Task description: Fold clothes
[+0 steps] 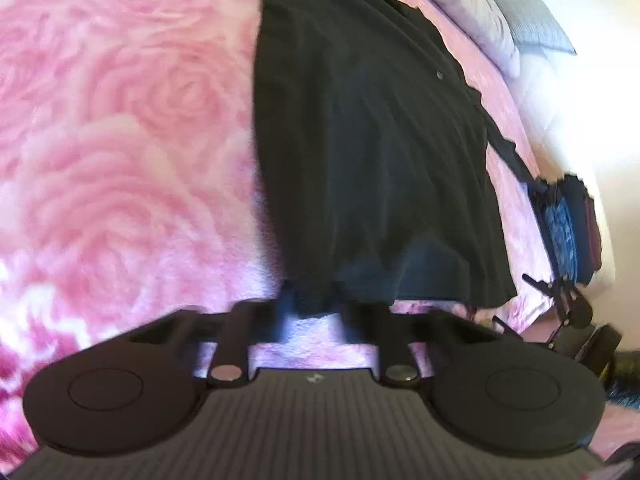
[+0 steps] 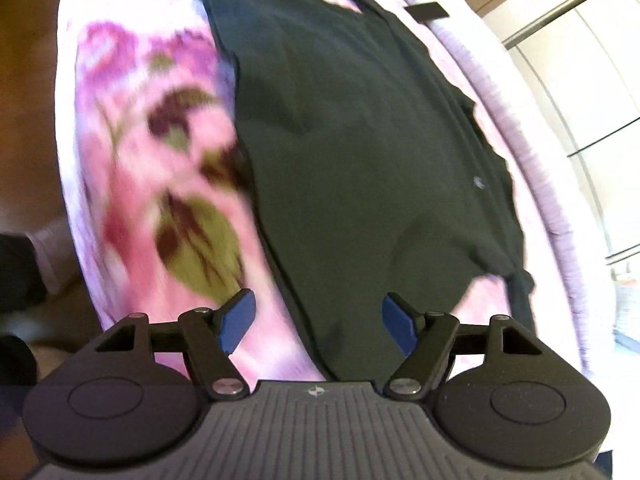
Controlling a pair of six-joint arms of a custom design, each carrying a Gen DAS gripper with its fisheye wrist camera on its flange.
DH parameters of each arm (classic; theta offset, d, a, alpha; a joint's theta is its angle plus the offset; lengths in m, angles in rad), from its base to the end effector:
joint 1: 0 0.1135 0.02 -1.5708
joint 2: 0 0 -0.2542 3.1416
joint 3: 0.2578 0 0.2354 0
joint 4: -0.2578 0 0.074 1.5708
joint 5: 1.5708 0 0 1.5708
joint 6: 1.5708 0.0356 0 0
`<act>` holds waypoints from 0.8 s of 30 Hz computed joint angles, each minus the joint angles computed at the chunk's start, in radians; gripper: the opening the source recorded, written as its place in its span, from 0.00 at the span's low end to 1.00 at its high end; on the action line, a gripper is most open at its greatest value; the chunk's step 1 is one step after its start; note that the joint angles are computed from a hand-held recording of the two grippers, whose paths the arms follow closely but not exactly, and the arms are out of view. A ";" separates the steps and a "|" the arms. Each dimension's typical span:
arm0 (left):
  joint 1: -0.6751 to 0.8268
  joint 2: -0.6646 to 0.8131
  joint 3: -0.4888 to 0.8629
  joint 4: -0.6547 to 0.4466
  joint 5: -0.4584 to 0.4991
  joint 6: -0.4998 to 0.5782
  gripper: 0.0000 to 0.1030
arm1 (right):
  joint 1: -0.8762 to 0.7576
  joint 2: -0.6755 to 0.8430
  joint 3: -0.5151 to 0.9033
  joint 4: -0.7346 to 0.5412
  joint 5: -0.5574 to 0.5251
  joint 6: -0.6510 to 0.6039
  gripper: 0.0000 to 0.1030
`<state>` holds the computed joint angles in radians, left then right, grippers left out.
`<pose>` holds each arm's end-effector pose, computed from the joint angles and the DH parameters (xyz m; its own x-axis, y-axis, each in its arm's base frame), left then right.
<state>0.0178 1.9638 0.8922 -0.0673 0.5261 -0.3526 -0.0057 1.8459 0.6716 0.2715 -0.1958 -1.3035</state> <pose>0.3231 -0.0121 0.0820 -0.9194 -0.3150 -0.2354 -0.1308 0.8094 -0.5726 0.2998 0.0052 0.0858 -0.0965 -0.9455 -0.3109 -0.7875 0.2636 -0.5571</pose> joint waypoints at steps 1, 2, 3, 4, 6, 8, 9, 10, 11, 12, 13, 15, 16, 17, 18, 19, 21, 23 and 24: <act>0.000 0.000 -0.003 0.003 -0.007 -0.013 0.10 | -0.016 0.009 -0.007 0.030 -0.005 -0.013 0.69; -0.001 -0.001 -0.007 0.011 -0.014 -0.025 0.09 | -0.025 0.024 -0.010 0.060 -0.012 -0.022 0.69; -0.001 -0.002 -0.013 0.025 -0.019 -0.036 0.09 | -0.035 0.039 -0.013 0.090 -0.019 -0.031 0.69; -0.003 -0.003 -0.018 0.037 -0.025 -0.047 0.08 | -0.043 0.054 -0.016 0.120 -0.027 -0.041 0.69; -0.004 -0.005 -0.019 0.046 -0.034 -0.064 0.08 | -0.053 0.080 -0.023 0.168 -0.060 -0.077 0.69; -0.006 -0.016 -0.020 0.038 -0.044 -0.063 0.08 | -0.066 0.096 -0.026 0.192 -0.094 -0.137 0.59; -0.007 -0.023 -0.020 0.031 -0.050 -0.059 0.07 | -0.073 0.100 -0.024 0.192 -0.109 -0.163 0.55; -0.008 -0.030 -0.020 0.024 -0.056 -0.055 0.07 | -0.074 0.099 -0.012 0.172 -0.105 -0.166 0.44; -0.008 -0.041 -0.024 0.019 -0.061 -0.051 0.07 | -0.075 0.098 -0.001 0.152 -0.098 -0.166 0.35; -0.006 -0.060 -0.035 0.019 -0.063 -0.047 0.07 | -0.070 0.096 0.009 0.138 -0.081 -0.149 0.26; -0.002 -0.079 -0.047 0.021 -0.060 -0.043 0.07 | -0.065 0.095 0.018 0.124 -0.064 -0.133 0.01; 0.003 -0.119 -0.069 0.019 -0.056 -0.036 0.07 | -0.063 0.088 0.038 0.087 -0.053 -0.115 0.00; 0.001 -0.143 -0.083 0.010 -0.058 -0.033 0.07 | -0.066 0.080 0.046 0.065 -0.056 -0.112 0.00; 0.000 -0.173 -0.102 0.000 -0.055 -0.032 0.07 | -0.072 0.053 0.046 0.034 -0.060 -0.114 0.00; -0.002 -0.203 -0.122 -0.011 -0.053 -0.031 0.07 | -0.079 0.027 0.047 0.001 -0.065 -0.115 0.00; -0.004 -0.231 -0.143 -0.019 -0.055 -0.031 0.07 | -0.087 -0.001 0.047 -0.032 -0.070 -0.118 0.00; -0.014 -0.244 -0.186 -0.010 -0.065 -0.042 0.07 | -0.117 -0.068 0.028 -0.097 -0.090 -0.154 0.00; -0.024 -0.237 -0.225 0.010 -0.072 -0.056 0.07 | -0.148 -0.099 -0.003 -0.118 -0.106 -0.203 0.00; -0.034 -0.227 -0.235 0.018 -0.079 -0.063 0.07 | -0.153 -0.089 -0.009 -0.120 -0.101 -0.222 0.00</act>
<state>-0.0157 1.7371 0.6572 -0.0496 0.4470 -0.4159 -0.1586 1.7568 0.6631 0.1515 -0.2967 -1.5257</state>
